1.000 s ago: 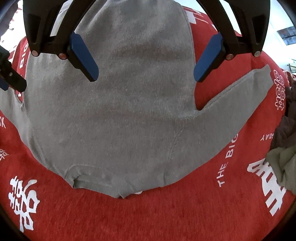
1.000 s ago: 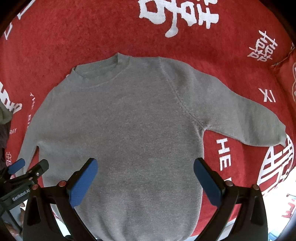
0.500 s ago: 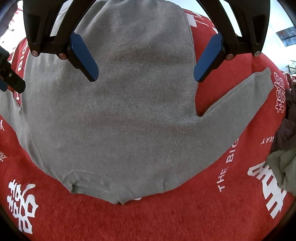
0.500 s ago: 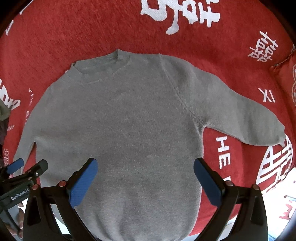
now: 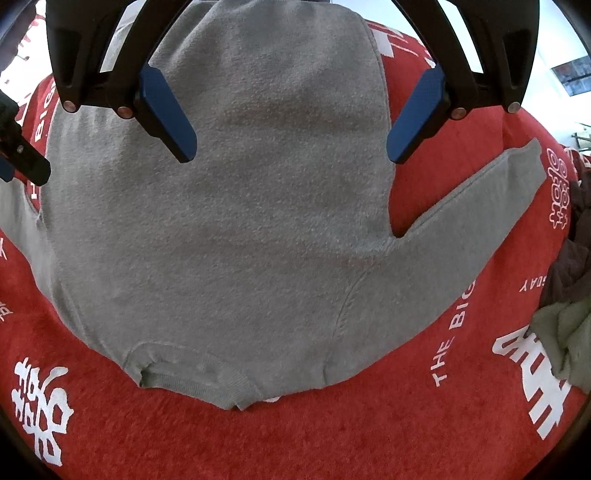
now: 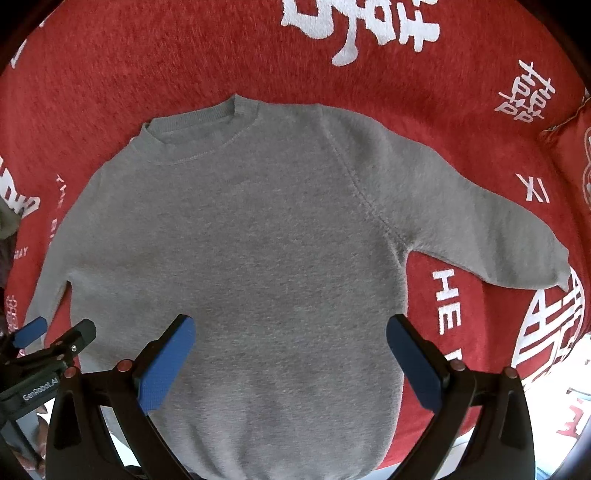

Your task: Fold small clothes

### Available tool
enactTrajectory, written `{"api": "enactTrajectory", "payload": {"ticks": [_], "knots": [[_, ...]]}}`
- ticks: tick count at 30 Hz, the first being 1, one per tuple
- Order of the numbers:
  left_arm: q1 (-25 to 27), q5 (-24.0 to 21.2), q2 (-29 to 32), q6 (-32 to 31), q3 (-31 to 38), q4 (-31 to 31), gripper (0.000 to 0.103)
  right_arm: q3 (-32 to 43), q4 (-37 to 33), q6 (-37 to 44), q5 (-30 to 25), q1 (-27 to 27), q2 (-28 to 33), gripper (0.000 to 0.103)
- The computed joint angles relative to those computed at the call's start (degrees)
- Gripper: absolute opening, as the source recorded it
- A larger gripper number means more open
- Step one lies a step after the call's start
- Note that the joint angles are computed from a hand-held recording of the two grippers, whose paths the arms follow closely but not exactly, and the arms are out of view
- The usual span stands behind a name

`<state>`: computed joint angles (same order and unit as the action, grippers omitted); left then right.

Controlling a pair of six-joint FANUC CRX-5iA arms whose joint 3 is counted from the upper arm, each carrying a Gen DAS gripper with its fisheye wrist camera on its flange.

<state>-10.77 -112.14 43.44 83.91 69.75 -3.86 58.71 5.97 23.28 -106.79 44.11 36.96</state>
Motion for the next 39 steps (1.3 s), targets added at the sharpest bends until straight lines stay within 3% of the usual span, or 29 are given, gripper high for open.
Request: {"api": "enactTrajectory", "payload": {"ticks": [39], "knots": [[0.0,-0.4,0.4,0.9,-0.3,0.2,0.103,-6.1,-0.5,0.3,3.5,-0.2,-3.2,0.103]]}}
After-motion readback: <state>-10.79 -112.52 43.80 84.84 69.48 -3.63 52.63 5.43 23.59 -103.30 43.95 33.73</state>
